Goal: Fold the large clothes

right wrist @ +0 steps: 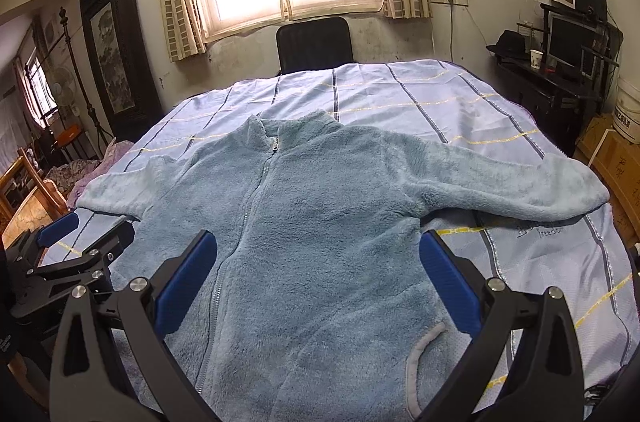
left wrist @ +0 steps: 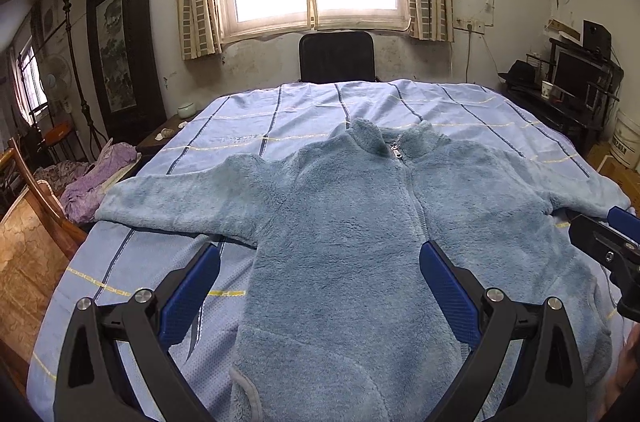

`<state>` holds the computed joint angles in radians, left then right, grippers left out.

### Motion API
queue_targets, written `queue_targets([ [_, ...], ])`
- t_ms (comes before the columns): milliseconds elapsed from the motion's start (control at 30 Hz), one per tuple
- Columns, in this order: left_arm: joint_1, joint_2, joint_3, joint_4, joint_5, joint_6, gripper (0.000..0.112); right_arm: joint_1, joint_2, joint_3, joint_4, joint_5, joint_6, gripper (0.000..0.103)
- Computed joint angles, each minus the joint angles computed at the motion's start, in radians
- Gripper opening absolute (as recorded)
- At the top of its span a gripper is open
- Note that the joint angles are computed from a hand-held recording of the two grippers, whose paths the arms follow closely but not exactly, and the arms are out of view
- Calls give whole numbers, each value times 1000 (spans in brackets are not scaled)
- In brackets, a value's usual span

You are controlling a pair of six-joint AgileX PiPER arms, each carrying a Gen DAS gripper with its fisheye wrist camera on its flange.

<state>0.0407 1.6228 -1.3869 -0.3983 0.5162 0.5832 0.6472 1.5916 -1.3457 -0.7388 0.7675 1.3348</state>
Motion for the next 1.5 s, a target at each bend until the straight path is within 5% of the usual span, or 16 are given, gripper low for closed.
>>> queue_targets([
  [1500,0,-2,15,32,-32,-15,100,-3,-17,22,-30,-2,30,99],
])
